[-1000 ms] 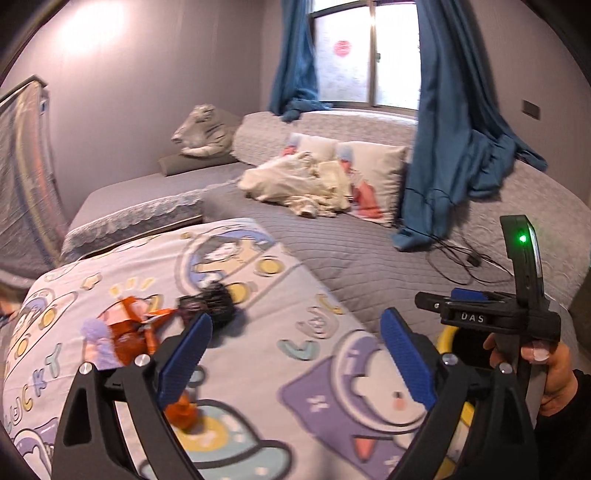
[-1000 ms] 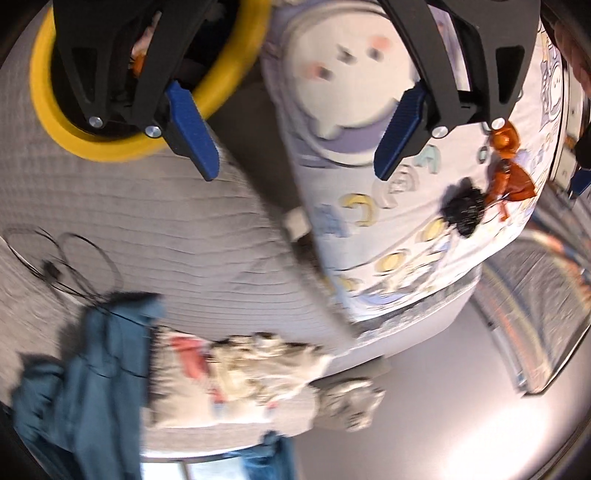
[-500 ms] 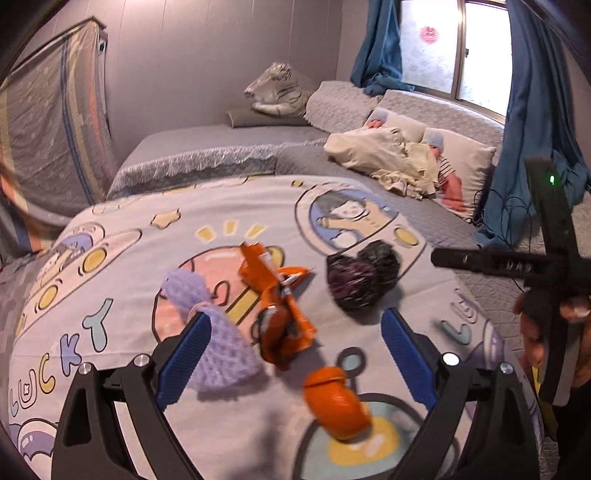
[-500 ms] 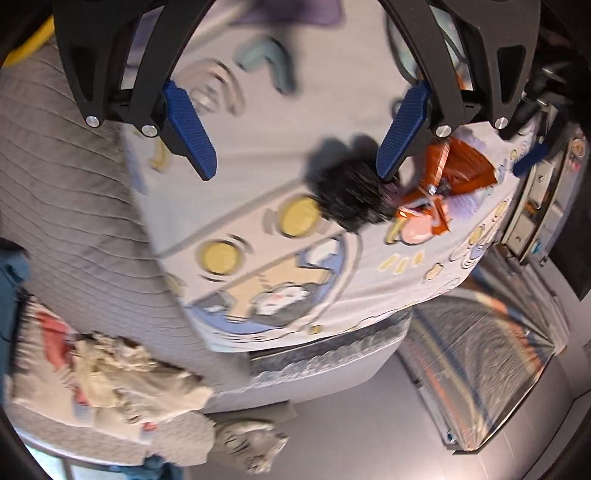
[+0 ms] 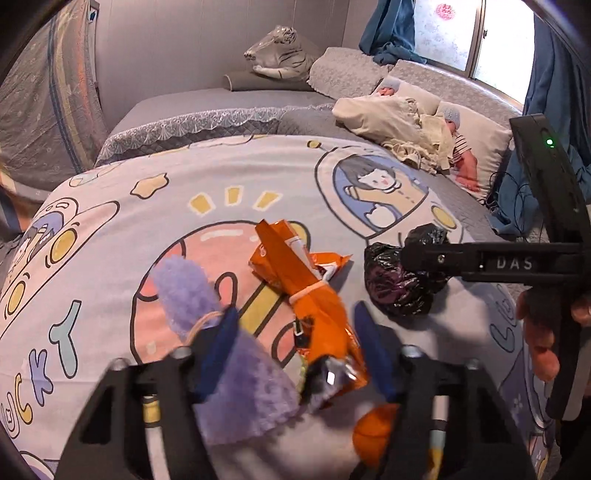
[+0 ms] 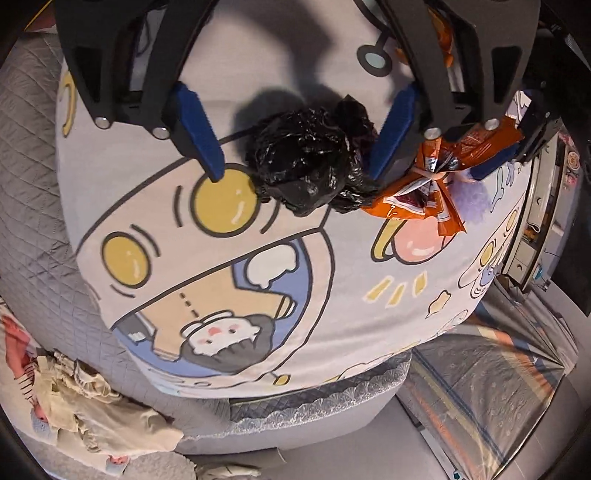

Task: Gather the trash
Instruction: 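Grasp the orange snack wrapper with the left tool while the right tool grasps the black plastic bag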

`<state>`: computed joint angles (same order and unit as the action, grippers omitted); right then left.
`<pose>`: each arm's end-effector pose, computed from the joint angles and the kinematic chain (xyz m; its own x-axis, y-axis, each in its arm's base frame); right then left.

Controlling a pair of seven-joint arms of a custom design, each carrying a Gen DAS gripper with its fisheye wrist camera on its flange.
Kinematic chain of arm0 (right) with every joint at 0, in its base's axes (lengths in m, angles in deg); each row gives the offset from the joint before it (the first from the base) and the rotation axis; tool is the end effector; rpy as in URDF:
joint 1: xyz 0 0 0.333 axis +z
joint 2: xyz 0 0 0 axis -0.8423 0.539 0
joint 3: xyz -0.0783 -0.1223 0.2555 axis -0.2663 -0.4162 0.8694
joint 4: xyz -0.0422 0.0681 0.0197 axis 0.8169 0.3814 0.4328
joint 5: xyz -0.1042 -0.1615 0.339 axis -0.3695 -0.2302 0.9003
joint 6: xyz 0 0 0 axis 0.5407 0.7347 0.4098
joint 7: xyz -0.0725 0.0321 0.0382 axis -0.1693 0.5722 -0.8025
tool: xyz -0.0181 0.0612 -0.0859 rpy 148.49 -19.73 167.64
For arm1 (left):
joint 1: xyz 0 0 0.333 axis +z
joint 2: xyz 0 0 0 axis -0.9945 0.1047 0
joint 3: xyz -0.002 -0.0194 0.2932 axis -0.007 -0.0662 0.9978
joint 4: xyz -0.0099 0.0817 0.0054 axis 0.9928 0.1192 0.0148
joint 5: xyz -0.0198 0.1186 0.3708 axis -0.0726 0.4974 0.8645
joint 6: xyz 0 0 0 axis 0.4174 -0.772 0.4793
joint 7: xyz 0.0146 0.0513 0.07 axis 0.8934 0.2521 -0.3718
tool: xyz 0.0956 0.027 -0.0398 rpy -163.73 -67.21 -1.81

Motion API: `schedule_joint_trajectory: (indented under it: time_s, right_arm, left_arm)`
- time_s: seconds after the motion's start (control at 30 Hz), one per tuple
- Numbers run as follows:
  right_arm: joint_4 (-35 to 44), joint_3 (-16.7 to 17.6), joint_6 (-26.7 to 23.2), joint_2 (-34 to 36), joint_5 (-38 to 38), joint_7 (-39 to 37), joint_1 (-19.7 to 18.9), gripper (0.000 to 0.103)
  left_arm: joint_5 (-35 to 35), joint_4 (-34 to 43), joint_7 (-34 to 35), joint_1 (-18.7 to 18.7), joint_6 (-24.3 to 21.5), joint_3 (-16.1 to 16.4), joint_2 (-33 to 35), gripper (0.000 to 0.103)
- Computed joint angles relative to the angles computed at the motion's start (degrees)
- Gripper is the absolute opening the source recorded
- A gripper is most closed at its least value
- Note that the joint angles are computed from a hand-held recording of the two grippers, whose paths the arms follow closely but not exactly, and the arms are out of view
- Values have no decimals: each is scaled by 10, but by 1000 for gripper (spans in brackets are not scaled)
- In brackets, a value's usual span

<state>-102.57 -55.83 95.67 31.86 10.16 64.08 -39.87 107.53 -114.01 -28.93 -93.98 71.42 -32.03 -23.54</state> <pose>0.5366 0.2366 0.4478 0.6599 -0.6815 -0.3164 -0.7366 -0.5037 -0.4513 0.3763 -0.2199 0.4366 0.3898 -0.9158 0.0966 -0.6754 -0.3556 -0.6460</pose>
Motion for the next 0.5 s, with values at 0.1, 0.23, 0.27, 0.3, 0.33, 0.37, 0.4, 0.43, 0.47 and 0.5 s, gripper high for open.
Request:
schedule_joint_trajectory:
  time_s: [0.1,0.23,0.27,0.3,0.33,0.37,0.4,0.43,0.47,0.5]
  right_arm:
    - [-10,2,10,-8,-2,0,3,57]
    - [-21,0,18,-20,6,-12,5,40]
    - [-26,-1,21,-25,10,-17,5,36]
    - [-37,-2,35,-36,8,-19,4,34]
    - [-42,-4,42,-43,9,-22,4,34]
    - [-48,-8,42,-53,19,-33,2,34]
    - [-53,-14,35,-64,33,-43,-2,33]
    - [-56,-20,28,-72,43,-49,-5,33]
    - [-61,-26,20,-84,54,-59,-8,33]
    - [-65,-33,11,-95,67,-72,-12,33]
  left_arm:
    - [-2,-4,14,1,22,14,8,18]
    - [15,1,9,9,5,-1,4,16]
    - [12,-5,9,5,7,1,-6,16]
    - [9,-12,7,2,7,2,-21,16]
    - [7,-16,7,0,-2,0,-36,16]
    - [3,-23,7,-3,-10,0,-56,16]
    - [0,-29,8,-6,-18,-1,-77,16]
    - [-4,-33,10,-8,-26,0,-96,16]
    - [-9,-38,10,-10,-34,-1,-117,16]
    - [-14,-43,10,-13,-40,-1,-140,16]
